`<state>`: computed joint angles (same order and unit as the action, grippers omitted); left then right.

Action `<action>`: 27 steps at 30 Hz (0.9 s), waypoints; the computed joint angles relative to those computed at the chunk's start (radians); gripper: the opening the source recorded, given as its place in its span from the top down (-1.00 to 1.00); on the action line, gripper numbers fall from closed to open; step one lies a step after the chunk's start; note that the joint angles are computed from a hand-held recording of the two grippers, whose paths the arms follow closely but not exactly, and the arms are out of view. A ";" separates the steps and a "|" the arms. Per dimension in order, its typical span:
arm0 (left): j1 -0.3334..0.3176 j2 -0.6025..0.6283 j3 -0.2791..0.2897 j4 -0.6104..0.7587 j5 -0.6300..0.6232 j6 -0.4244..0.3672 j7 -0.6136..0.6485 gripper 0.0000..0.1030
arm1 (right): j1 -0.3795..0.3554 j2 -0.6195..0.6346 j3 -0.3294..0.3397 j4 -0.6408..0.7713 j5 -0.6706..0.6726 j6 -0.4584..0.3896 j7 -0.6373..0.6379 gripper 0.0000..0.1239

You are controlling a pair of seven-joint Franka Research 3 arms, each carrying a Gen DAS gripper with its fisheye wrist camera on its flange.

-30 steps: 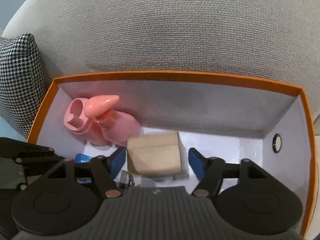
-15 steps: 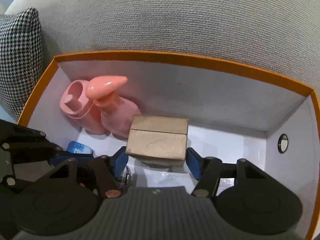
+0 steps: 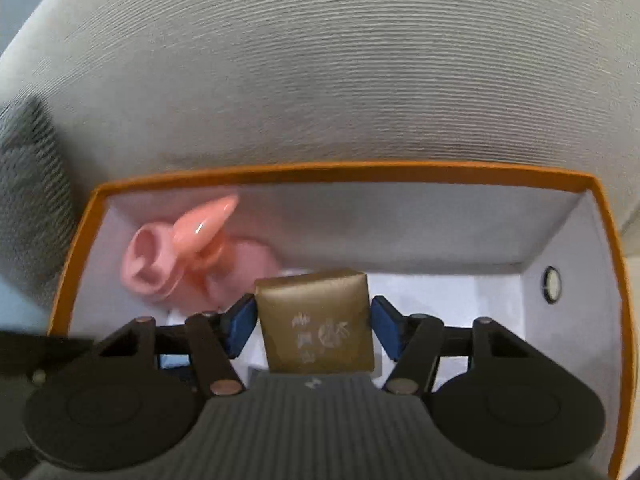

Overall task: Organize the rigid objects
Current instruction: 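Lower the card beside the plaid tin while the right sets the brown box by the bottle, then open both grippers and withdraw them from the shoebox toward the remaining items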

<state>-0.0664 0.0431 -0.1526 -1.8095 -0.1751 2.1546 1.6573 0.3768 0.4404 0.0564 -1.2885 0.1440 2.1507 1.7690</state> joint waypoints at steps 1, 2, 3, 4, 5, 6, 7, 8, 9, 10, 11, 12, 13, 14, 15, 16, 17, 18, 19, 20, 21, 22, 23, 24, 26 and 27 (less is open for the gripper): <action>0.000 0.000 0.000 -0.001 0.000 0.001 0.001 0.34 | 0.002 -0.018 -0.004 -0.030 -0.001 0.018 0.011 -0.02; 0.000 0.000 0.000 -0.001 0.002 0.001 -0.001 0.34 | -0.005 -0.020 0.002 -0.039 0.014 0.028 0.004 -0.02; 0.000 0.001 0.000 0.000 0.005 0.001 -0.004 0.34 | -0.014 -0.020 0.009 -0.043 0.034 0.034 -0.009 -0.02; 0.000 -0.003 0.000 0.002 0.007 -0.005 -0.008 0.34 | -0.022 -0.020 0.015 -0.046 0.056 0.040 -0.018 -0.03; 0.000 -0.004 0.000 0.000 0.008 -0.002 -0.009 0.34 | -0.024 -0.020 0.017 -0.055 0.067 0.049 -0.019 -0.05; 0.000 -0.004 0.000 -0.002 0.008 0.001 -0.008 0.34 | -0.024 -0.024 0.016 -0.063 0.073 0.056 -0.016 -0.05; 0.000 -0.006 0.000 -0.005 0.006 0.003 -0.003 0.34 | -0.026 -0.026 0.017 -0.079 0.082 0.072 -0.017 -0.05; 0.000 0.000 0.000 -0.002 0.004 0.004 0.002 0.34 | -0.031 -0.034 0.020 -0.091 0.094 0.079 -0.024 -0.06; 0.000 -0.001 0.000 -0.004 0.004 0.006 0.005 0.34 | -0.038 -0.045 0.022 -0.108 0.108 0.086 -0.036 -0.09; -0.002 -0.004 -0.001 -0.006 0.009 0.007 0.000 0.34 | -0.046 -0.062 0.023 -0.127 0.120 0.086 -0.050 -0.12; -0.002 -0.004 -0.001 -0.007 0.011 0.007 0.000 0.34 | -0.050 -0.072 0.025 -0.142 0.128 0.091 -0.062 -0.15; -0.002 -0.005 -0.001 -0.007 0.008 0.006 0.001 0.34 | -0.055 -0.067 0.027 -0.140 0.138 0.091 -0.078 -0.15; -0.003 -0.005 -0.002 -0.011 0.007 0.009 0.000 0.34 | -0.060 -0.067 0.029 -0.146 0.148 0.093 -0.095 -0.15; -0.004 -0.006 -0.002 -0.012 0.007 0.009 0.000 0.34 | -0.062 -0.069 0.030 -0.151 0.154 0.092 -0.108 -0.14; -0.004 -0.006 -0.002 -0.014 0.008 0.010 0.000 0.34 | -0.066 -0.070 0.033 -0.155 0.164 0.093 -0.124 -0.11; -0.004 -0.006 -0.001 -0.016 0.008 0.012 0.000 0.34 | -0.066 -0.067 0.035 -0.158 0.171 0.094 -0.137 -0.07; -0.005 -0.003 -0.002 -0.015 0.008 0.013 -0.001 0.34 | -0.068 -0.063 0.038 -0.154 0.179 0.085 -0.150 0.03; -0.005 -0.004 -0.002 -0.016 0.009 0.014 0.001 0.34 | -0.069 -0.058 0.039 -0.150 0.184 0.076 -0.160 0.09; -0.005 -0.003 -0.002 -0.016 0.009 0.016 0.001 0.34 | -0.064 -0.061 0.036 -0.157 0.176 0.084 -0.167 0.12; -0.005 -0.002 -0.002 -0.014 0.008 0.015 0.001 0.34 | -0.065 -0.059 0.035 -0.158 0.174 0.090 -0.185 0.14; -0.005 -0.001 -0.002 -0.011 0.008 0.013 0.001 0.34 | -0.066 -0.061 0.037 -0.162 0.178 0.092 -0.202 0.16; -0.004 0.000 -0.002 -0.012 0.009 0.015 0.002 0.34 | -0.071 -0.063 0.042 -0.168 0.194 0.096 -0.220 0.17; -0.005 0.000 -0.002 -0.012 0.013 0.016 0.000 0.34 | -0.074 -0.060 0.045 -0.165 0.205 0.090 -0.234 0.19; -0.005 0.000 -0.002 -0.012 0.016 0.016 -0.001 0.34 | -0.074 -0.059 0.044 -0.166 0.207 0.089 -0.243 0.19; -0.005 -0.002 -0.003 -0.016 0.012 0.020 0.003 0.34 | -0.088 -0.048 0.042 -0.156 0.225 0.081 -0.272 0.19; -0.005 -0.005 -0.003 -0.020 0.009 0.025 0.005 0.34 | -0.092 -0.051 0.041 -0.161 0.234 0.079 -0.279 0.20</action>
<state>-0.0718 0.0382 -0.1556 -1.8297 -0.1661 2.1791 1.6622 0.2843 0.3895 0.0976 -1.4496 0.3782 2.2301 1.4902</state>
